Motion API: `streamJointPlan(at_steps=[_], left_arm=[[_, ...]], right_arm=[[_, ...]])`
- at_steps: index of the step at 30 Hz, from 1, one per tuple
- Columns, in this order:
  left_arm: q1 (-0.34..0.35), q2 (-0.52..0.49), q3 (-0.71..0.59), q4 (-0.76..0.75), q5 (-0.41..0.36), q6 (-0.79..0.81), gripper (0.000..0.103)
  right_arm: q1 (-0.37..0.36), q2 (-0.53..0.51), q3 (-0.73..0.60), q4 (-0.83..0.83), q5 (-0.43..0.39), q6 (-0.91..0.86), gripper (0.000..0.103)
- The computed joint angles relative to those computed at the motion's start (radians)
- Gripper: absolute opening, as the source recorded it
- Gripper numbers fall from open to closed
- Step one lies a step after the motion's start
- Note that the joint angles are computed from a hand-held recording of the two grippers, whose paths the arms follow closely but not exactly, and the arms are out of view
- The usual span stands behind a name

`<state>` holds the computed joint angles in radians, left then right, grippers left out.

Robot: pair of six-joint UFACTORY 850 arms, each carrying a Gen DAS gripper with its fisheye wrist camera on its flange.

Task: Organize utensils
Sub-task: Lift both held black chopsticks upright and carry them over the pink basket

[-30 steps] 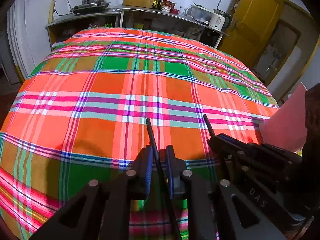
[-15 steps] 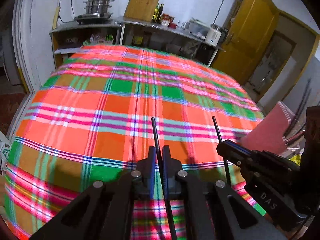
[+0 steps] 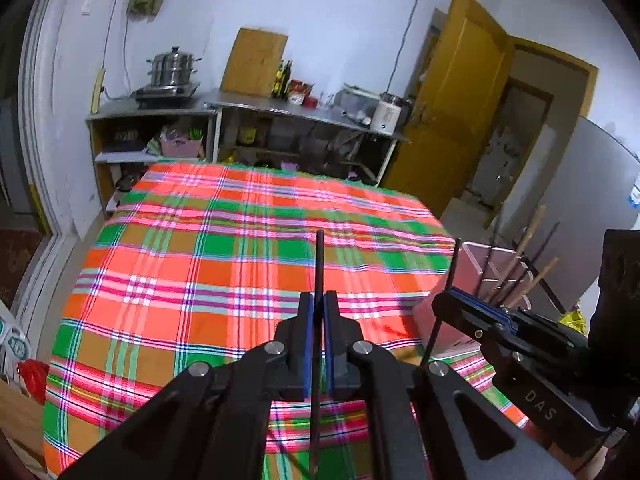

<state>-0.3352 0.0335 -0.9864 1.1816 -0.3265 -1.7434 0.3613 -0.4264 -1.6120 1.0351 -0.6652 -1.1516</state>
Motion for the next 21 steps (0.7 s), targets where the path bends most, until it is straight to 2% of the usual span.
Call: streamJointPlan(at_steps=[13,21], left_arm=[[-0.046,0.004,-0.039,0.002,-0.016,0.029,0.005],[-0.081,-0.025,-0.097,-0.104,0.006,0.165,0.005]], right_arm=[[-0.063,0.066,0.045,0.103,-0.009,-0.068,0.005],[-0.112,0.104,0.069,0.13,-0.015,-0.081,0.005]])
